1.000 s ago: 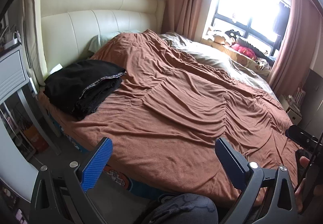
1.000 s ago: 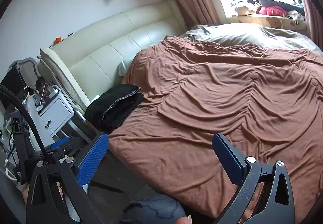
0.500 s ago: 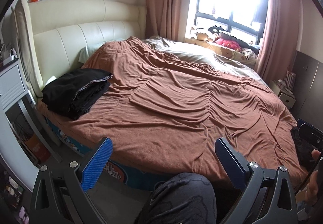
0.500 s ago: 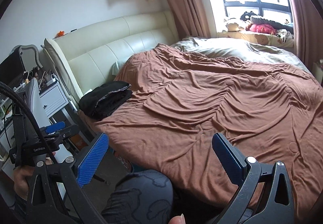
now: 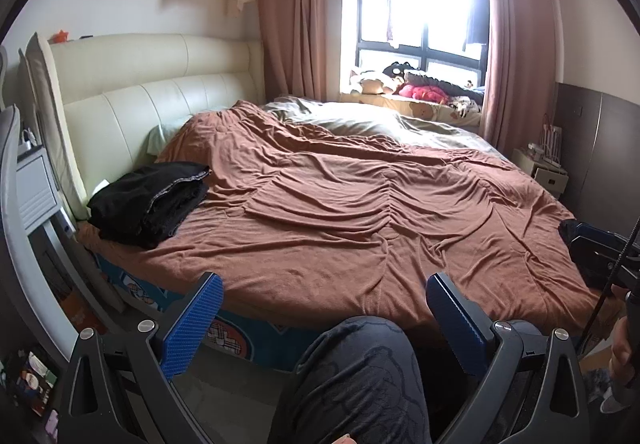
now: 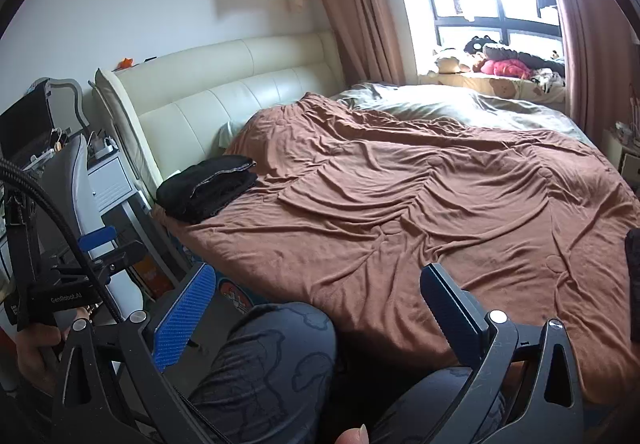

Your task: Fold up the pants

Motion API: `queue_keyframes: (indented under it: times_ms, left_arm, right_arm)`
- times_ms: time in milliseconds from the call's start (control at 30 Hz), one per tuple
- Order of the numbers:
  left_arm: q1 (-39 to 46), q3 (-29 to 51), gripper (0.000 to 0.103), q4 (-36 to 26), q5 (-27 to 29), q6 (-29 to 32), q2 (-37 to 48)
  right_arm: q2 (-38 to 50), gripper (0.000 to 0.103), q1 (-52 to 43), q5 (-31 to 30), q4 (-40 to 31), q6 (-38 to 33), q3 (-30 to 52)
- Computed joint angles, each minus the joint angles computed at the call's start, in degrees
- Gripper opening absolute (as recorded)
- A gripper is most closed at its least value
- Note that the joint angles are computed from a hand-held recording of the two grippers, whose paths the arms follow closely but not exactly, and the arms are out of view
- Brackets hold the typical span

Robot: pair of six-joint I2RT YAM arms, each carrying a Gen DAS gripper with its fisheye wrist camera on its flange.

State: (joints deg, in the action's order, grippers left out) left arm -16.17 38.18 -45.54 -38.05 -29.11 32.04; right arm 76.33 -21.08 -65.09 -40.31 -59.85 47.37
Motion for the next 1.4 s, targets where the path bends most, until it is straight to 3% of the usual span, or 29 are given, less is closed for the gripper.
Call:
queue_keyframes:
  times_ms: [300,433,533,800,933,1400]
  left_arm:
    - [-16.2,1.4,0.102,-11.1,-11.8,-14.6,-1.4]
    - [-20.0,1.6,0.102,-13.5,-13.7,-18.0,-1.1]
    - [-22.3,1.8,0.102,-14.8,-15.2,-20.3,-0.3]
    - [-20.8,1.2,0.102,-13.1,-13.8,-18.5,-1.5]
    - [-20.2,1.2,0.102,-12.9,-13.5,-17.5,-2.0]
    - [-22.7,1.8,0.102,-16.6,-15.8,-22.0,-2.0]
  right_arm:
    - [2.4,0.103,-8.1,-3.0,-15.1,-17.6,1.5]
    - [4.0,0.103,-10.4,-3.6,-19.6,-22.6,2.5]
    - [4.4,0.103,-10.8,-3.9,-20.0,-22.8,3.0]
    - [5.3,0.103,-11.2,-4.3,-20.2,-23.5,3.1]
    - [4.3,0.103,-10.2,-4.2,-17.0,-20.1,2.0]
    - [4.1,0.103,-10.0,-4.3,-18.3,-21.4,2.1]
